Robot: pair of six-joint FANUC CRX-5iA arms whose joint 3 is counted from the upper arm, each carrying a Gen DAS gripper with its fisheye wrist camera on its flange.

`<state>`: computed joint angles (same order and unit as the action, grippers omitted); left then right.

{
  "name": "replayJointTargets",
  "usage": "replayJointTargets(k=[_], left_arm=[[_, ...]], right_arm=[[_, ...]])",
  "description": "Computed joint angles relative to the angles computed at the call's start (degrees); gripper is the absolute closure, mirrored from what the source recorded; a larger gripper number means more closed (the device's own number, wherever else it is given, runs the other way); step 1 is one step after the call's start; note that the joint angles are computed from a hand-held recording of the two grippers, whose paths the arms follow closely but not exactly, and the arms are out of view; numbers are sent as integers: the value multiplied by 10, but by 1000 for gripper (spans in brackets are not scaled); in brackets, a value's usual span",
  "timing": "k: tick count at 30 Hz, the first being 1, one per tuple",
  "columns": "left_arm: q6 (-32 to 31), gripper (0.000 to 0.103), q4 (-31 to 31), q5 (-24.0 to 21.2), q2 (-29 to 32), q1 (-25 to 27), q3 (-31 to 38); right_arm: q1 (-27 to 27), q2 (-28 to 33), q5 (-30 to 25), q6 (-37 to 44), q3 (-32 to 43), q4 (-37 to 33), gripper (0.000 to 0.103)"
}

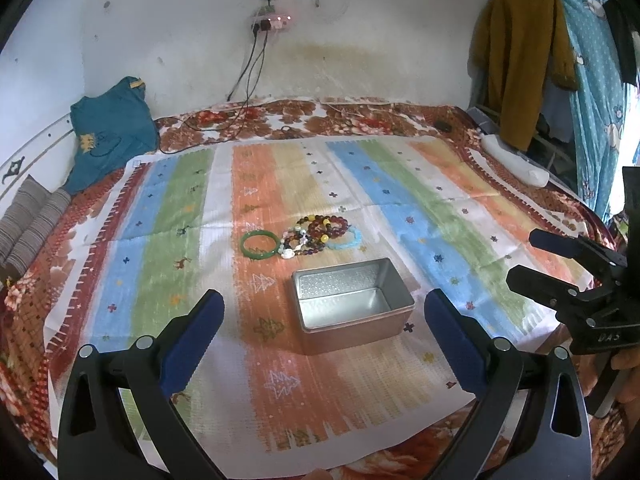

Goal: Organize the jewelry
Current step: 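Move both grippers toward the bracelets beside the silver tin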

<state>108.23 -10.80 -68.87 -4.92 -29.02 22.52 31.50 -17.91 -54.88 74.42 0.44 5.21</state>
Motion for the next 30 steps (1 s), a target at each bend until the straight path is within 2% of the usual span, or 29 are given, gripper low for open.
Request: replayJointTargets(k=[20, 30], left_arm=[[32, 5, -20, -14, -1, -6, -4], [15, 5, -15, -17, 3, -13, -2]], right_arm=[[2, -1, -4, -3, -4, -5, 4], [-7, 8, -18, 13, 11, -28, 4]])
